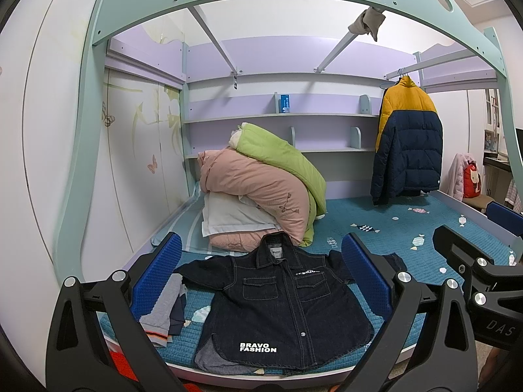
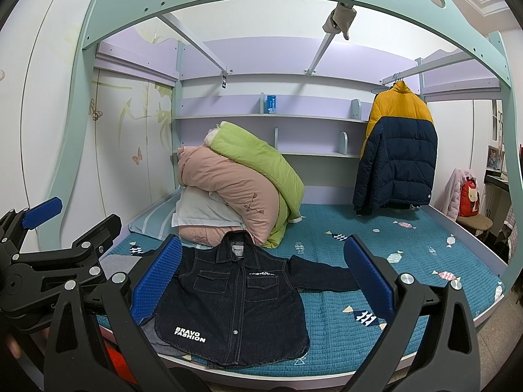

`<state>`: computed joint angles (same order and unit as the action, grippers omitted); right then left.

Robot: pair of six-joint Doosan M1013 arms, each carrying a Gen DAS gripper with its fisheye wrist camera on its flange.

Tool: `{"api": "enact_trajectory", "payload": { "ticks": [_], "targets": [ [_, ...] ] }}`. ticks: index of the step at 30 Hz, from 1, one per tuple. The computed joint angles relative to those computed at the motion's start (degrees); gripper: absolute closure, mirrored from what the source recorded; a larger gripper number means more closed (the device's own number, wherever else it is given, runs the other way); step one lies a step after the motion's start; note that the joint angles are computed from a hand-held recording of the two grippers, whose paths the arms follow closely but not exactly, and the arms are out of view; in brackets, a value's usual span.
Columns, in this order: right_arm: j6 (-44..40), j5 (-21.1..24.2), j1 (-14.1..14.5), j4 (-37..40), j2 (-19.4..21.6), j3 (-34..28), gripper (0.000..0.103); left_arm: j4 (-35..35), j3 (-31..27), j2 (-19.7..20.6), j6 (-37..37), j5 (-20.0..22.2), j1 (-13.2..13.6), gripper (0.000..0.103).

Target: Fold large clothes

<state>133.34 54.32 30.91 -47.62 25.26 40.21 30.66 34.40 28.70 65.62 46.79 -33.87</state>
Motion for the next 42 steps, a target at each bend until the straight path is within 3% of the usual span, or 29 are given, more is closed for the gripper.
{"api": "enact_trajectory", "payload": {
  "ticks": [26,30,42],
  "targets": [
    [0.24,0.39,-0.23,0.40,0.16,-0.08,0.007,-0.50,-0.48,0.24,0.57,0.29,-0.11,0.005],
    [0.35,0.35,-0.47,0.83,0.41,0.06,0.007,-1.97,-1.28,0.61,1.93,0.57,0.96,0.005],
    [-2.68,1.92,-2.40,6.88,4.23,-4.24,0.007,-5.67,-8.55,6.27,5.68,5.44,2.68,0.005]
  ]
}}
